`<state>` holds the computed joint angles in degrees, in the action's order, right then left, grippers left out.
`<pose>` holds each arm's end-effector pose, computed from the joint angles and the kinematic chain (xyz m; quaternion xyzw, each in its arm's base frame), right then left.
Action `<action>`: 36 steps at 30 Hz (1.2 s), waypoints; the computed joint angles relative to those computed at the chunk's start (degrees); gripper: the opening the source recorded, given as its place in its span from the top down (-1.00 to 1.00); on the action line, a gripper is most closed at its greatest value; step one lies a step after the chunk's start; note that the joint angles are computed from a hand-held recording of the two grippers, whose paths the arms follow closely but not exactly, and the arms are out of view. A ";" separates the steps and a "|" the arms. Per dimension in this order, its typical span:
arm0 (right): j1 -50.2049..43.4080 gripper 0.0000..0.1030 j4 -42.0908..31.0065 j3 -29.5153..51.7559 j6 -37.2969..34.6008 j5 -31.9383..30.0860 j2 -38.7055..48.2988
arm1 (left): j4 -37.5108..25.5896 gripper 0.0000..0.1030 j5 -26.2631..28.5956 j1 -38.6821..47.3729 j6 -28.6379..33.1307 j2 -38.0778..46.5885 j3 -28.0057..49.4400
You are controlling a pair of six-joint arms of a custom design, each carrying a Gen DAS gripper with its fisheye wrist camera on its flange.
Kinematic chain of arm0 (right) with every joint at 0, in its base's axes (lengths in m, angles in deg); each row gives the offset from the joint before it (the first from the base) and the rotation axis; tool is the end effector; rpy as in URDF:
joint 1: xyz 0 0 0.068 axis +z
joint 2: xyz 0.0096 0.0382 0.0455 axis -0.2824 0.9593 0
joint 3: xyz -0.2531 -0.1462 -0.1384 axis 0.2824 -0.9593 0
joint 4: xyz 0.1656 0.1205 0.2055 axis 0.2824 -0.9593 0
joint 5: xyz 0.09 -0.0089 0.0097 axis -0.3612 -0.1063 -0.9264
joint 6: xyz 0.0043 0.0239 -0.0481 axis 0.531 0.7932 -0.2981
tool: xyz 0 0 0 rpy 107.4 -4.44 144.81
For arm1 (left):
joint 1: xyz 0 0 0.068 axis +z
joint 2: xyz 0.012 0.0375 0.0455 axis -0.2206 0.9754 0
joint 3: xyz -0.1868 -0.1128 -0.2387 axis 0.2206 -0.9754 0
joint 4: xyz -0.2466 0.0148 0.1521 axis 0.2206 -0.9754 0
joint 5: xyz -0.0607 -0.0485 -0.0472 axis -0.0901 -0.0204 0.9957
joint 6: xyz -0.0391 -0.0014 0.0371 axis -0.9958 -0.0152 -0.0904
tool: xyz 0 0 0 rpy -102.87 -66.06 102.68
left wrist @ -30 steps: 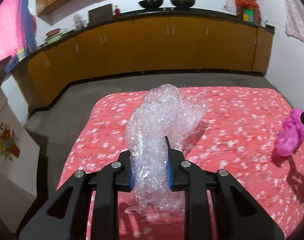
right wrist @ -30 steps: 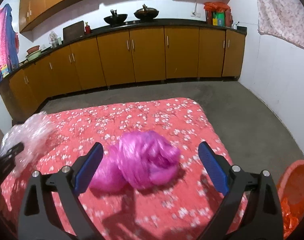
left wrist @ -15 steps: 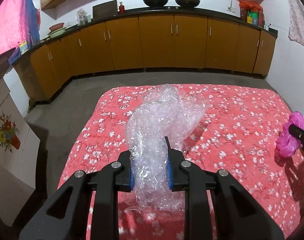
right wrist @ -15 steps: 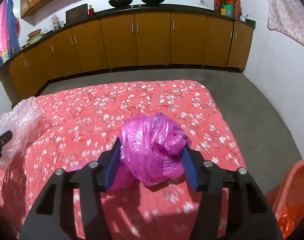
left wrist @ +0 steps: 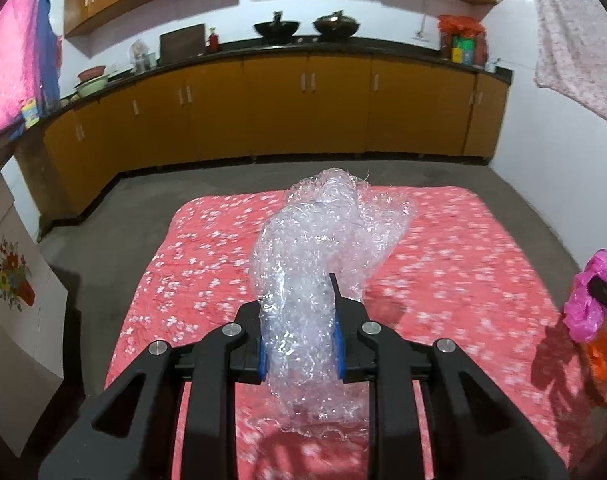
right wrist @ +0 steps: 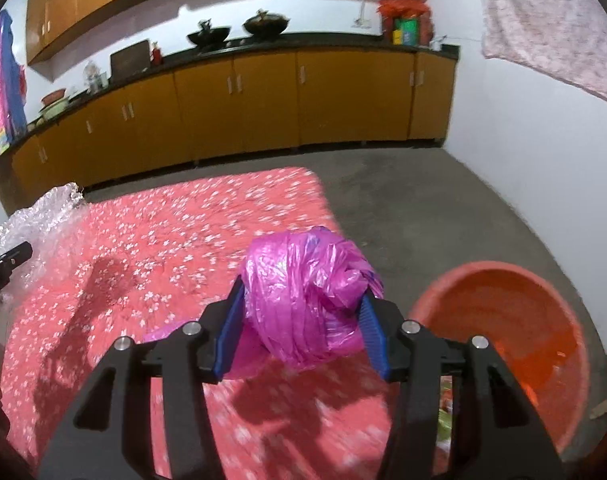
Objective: Collect trash
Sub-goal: 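Carry the pink bag into the basket with the right tool while the left tool drops the bubble wrap in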
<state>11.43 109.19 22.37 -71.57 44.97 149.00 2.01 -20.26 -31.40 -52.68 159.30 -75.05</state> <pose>0.2907 0.1484 0.0315 -0.1198 0.8953 0.0801 0.4216 0.2098 -0.0509 0.0524 -0.1751 0.8828 0.0960 0.4252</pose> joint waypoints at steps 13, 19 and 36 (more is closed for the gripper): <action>-17.96 -0.01 7.47 -23.10 -5.84 -6.67 -21.44 | -25.45 0.55 -12.14 -27.79 -12.87 -13.56 8.39; -30.14 -0.01 9.42 -26.56 -10.61 -13.21 -24.31 | -25.48 0.55 -11.07 -34.62 -13.11 -9.20 14.60; -49.43 -0.01 13.42 -21.48 -16.30 -21.04 -14.26 | -24.03 0.55 -3.42 -38.93 -8.79 5.32 30.15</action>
<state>-38.00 122.61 0.90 -87.87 23.93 134.74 -22.02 -23.68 -70.33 -61.47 164.62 -44.90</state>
